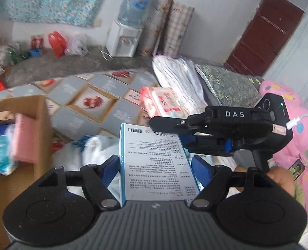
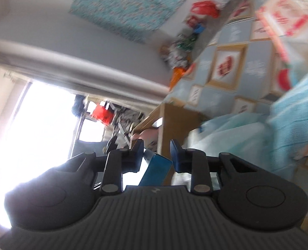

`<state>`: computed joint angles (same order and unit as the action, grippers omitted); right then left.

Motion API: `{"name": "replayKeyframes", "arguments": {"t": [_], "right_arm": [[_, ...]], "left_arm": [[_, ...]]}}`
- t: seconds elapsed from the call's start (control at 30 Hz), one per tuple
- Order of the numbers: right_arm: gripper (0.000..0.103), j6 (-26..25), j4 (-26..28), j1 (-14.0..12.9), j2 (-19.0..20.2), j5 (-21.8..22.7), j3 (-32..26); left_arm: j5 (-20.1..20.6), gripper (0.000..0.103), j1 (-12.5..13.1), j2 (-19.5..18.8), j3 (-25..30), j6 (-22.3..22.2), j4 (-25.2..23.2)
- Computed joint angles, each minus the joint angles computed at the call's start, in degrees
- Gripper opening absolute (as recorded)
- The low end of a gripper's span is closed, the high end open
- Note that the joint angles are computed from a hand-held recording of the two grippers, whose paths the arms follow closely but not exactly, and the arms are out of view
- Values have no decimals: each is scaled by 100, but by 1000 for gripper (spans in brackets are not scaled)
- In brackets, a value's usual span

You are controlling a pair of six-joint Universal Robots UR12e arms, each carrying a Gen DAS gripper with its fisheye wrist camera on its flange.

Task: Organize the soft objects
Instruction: 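Carry the medicine carton with the left tool over the cardboard box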

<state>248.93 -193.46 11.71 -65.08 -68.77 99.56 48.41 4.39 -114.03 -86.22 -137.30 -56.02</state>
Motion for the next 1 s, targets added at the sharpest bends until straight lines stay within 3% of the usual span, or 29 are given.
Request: {"name": "replayKeyframes", "arguments": {"t": [0.2,0.47,0.7,0.87,1.0], "right_arm": [[27,-590,652,289,475,438,-1053],[27,-1320,2201,727,1556,936,-3023],[28,-1750,3834,953,2401,640,-4534],[29,-1411,4471,922,3057,670,-5472],[31,-1342,4856,922,3497,650,-6150]], "left_arm": [[-28,77,465,124,-202,-398,534],[483,74,960,-195,4,-1311,1054],[1235,73,949,-770,494,-1897,1298],[1678,72,833,-1195,975,-2241,1319],[2099,73,740,-1382,1101,-2302,1605]]}}
